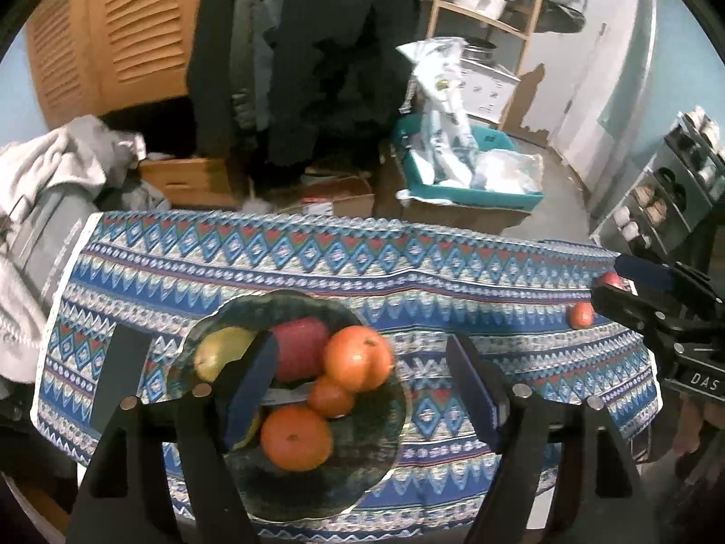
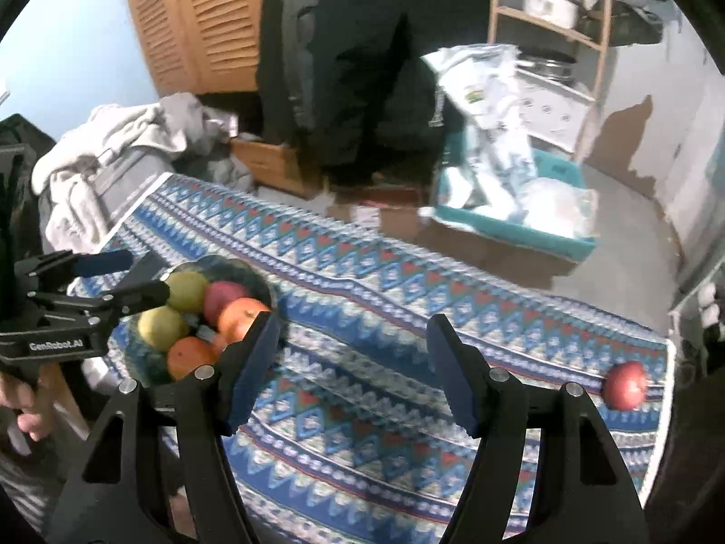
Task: Organize fruits
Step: 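Withdraw both open tools from the bowl toward the red apple and small tangerine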
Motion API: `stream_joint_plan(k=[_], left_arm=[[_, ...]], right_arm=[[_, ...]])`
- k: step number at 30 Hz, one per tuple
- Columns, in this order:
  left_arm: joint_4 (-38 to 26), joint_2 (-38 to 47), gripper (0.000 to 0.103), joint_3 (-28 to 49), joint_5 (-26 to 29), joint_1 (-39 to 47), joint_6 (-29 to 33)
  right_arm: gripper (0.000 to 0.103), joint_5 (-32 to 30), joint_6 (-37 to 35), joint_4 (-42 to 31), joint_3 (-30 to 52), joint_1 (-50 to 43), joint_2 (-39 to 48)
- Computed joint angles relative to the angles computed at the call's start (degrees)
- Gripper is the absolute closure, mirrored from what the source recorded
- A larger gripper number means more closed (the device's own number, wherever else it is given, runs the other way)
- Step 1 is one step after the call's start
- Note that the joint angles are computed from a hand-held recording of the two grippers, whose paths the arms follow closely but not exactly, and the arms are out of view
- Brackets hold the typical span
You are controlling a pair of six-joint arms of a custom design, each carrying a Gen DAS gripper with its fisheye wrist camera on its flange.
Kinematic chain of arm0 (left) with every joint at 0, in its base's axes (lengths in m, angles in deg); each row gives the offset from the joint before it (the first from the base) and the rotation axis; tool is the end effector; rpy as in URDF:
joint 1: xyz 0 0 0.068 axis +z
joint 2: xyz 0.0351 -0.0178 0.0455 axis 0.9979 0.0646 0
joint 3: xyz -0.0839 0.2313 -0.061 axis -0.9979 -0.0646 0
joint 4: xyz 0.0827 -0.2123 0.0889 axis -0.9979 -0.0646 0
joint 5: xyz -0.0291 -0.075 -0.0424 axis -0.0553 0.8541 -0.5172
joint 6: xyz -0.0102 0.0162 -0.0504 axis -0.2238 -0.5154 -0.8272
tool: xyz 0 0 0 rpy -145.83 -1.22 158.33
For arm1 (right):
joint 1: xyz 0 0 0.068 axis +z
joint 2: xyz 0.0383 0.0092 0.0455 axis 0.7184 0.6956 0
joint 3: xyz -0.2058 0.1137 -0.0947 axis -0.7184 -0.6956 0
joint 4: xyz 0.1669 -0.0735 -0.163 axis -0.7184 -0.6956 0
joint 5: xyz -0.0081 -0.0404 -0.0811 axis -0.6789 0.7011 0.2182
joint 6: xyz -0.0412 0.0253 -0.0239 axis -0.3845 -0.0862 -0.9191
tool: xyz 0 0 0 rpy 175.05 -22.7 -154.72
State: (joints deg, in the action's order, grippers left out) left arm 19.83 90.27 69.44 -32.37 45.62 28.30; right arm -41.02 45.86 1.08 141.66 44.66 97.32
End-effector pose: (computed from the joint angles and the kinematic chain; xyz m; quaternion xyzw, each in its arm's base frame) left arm 0.1959 -0.1542 0.2625 -0.0411 0.9543 -0.0566 0.2906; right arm 0.2478 0.0075 0.2599 -0.2225 0.9175 0.1179 0.3079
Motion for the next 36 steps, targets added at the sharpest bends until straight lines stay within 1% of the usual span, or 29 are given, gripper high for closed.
stream_joint_plan(k=[11, 18, 21, 27, 33, 36], left_arm=[[-2.6, 10.5, 0.021, 12.5, -2.7, -8.0, -1.0], [-3.2, 16.5, 0.020, 19.6, -2.8, -11.2, -0.9], [-3.8, 19.6, 0.020, 23.0, -3.0, -12.7, -0.6], [-5.5, 26.1, 0.020, 31.0, -3.2, -15.2, 0.2], [-6.7, 31.0, 0.020, 37.3, -3.1, -17.1, 0.9], [-7.4, 33.5, 0.020, 40.7, -3.1, -17.8, 1.7]], right_arm=[[0.034, -6.2, -8.6, -4.7, 2.3, -16.2, 0.1], [0.031, -9.3, -13.6, -6.7, 4.4, -25.7, 1.2], [0.029, -10.0, -15.6, -6.9, 4.9, -29.2, 1.8], [0.029, -11.1, -18.8, -7.2, 7.1, -35.3, 4.8], [0.029, -11.1, -21.2, -6.6, 8.6, -40.3, 7.7], [0.025, -10.9, -21.8, -6.0, 9.0, -41.8, 8.3]])
